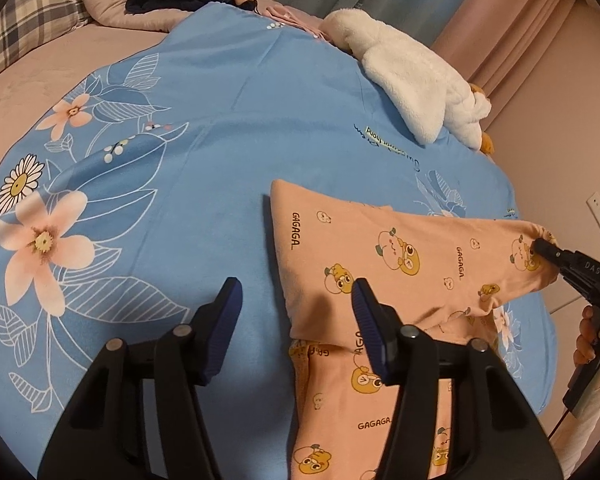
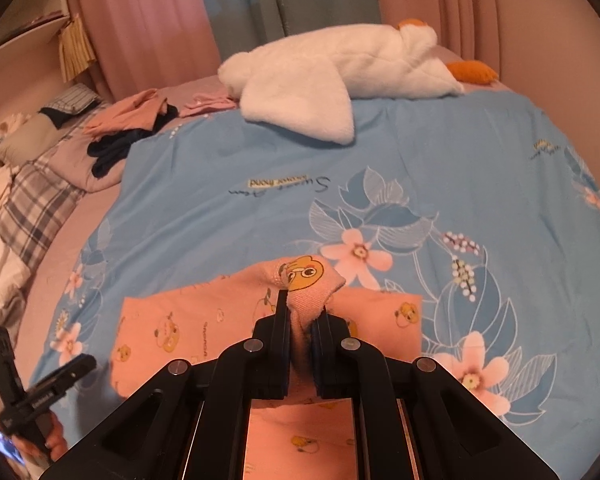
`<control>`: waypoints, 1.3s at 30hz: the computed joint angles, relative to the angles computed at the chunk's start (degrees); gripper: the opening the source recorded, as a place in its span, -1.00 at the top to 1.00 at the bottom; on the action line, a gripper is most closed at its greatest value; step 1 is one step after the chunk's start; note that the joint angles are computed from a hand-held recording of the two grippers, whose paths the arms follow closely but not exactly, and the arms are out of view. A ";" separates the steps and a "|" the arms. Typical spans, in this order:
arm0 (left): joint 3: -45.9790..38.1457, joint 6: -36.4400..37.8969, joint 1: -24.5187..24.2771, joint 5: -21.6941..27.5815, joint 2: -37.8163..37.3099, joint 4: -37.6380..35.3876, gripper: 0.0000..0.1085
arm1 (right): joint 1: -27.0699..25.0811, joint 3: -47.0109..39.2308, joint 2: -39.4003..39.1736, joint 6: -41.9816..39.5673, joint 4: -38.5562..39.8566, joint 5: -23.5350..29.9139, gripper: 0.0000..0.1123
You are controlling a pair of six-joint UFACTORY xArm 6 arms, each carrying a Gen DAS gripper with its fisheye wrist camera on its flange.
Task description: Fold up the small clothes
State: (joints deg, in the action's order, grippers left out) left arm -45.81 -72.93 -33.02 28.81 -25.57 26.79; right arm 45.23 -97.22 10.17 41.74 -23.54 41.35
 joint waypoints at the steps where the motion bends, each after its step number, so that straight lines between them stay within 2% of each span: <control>1: -0.60 0.77 -0.09 0.18 0.56 -0.52 0.07 | -0.33 0.92 -0.45 0.44 -0.15 -0.37 0.82; 4: -1.77 1.94 -0.24 0.17 2.07 -1.90 0.08 | -1.79 4.38 -2.11 0.90 1.25 -2.62 0.82; 9: -5.24 4.89 -0.80 1.57 6.26 -4.65 0.16 | -3.45 8.03 -3.48 1.67 1.13 -3.05 0.82; 12: -7.42 5.43 -0.91 2.11 8.88 -5.32 0.22 | -4.65 10.11 -3.89 0.51 3.85 -4.14 0.82; 17: -11.05 5.77 -1.08 5.33 12.82 -5.64 0.33 | -6.02 14.06 -5.09 -0.75 7.04 -6.03 0.82; 21: -13.44 6.39 -0.76 9.00 15.77 -7.39 0.30 | -7.28 16.96 -5.91 -2.32 11.38 -8.12 0.82; 34: -13.96 5.23 -0.59 10.37 16.67 -6.81 0.27 | -8.34 19.29 -6.39 -4.96 16.76 -7.15 0.81; 36: -13.62 4.26 -0.68 10.17 16.30 -6.63 0.28 | -8.33 19.93 -7.48 -4.03 15.89 -6.55 0.58; 39: -12.57 2.35 -1.04 10.69 14.92 -5.30 0.28 | -8.41 22.16 -10.02 0.08 11.39 -6.88 0.45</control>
